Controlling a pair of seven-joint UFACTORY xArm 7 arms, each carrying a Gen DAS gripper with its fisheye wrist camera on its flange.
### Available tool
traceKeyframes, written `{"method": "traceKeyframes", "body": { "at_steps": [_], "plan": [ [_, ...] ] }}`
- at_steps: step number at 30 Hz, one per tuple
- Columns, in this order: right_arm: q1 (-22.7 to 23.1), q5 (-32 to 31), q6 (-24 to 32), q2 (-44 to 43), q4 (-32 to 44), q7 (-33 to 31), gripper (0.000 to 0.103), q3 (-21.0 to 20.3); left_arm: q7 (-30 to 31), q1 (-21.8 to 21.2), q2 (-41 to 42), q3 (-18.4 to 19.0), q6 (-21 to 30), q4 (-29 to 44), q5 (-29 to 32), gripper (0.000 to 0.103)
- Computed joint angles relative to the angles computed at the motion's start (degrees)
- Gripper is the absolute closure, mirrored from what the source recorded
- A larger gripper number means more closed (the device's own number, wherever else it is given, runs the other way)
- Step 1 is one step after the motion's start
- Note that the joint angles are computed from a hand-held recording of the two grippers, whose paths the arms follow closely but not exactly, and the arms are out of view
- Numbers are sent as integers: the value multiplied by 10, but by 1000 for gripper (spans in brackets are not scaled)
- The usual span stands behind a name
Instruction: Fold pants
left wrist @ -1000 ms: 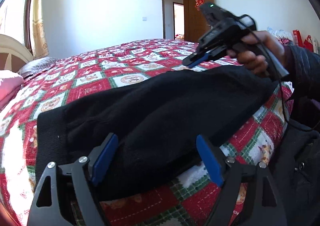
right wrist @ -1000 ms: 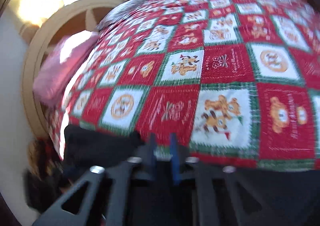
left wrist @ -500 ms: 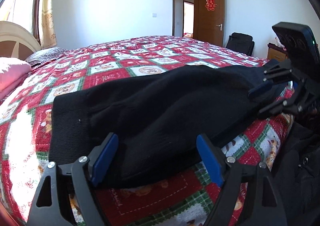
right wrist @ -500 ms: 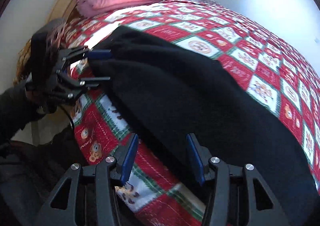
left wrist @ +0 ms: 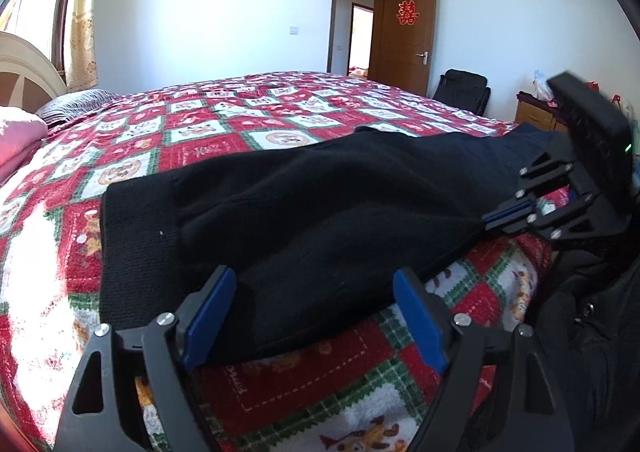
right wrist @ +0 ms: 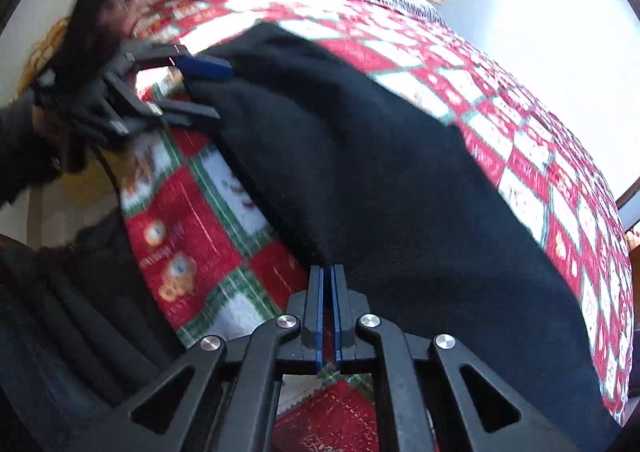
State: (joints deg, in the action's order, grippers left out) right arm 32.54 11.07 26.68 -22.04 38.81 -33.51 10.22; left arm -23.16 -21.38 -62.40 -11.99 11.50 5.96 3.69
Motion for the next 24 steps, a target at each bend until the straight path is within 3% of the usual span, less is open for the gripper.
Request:
{"method": "traceKeyframes", "body": {
  "at_steps": [4, 5, 6, 8, 12, 15, 24],
  "plan": [
    [11, 19, -22, -2, -9, -15, 98, -9, -11, 3, -20, -2, 12, 0, -5, 19],
    [11, 20, -16, -5, -8, -16, 92, -11, -17, 8, -22, -6, 12, 3, -5, 19],
    [12, 23, -6, -9, -6, -18, 73, -14, -23, 14, -20, -13, 8, 5, -3, 19],
    [16, 46, 23, -23, -3, -31, 51, -34, -39, 31, -9, -28, 1, 18, 0, 19],
    [-8, 90, 68, -72, -11, -39, 51, -72, -51, 51, 48, -55, -20, 59, 17, 19],
    [-60, 99, 100, -104, -9, -17, 51, -100, -45, 50, 108, -69, -38, 99, 32, 19],
    [-284, 103, 134, -111, 62, 123, 50, -216, -12, 32, 285, -95, -89, 208, 56, 17]
  ]
}}
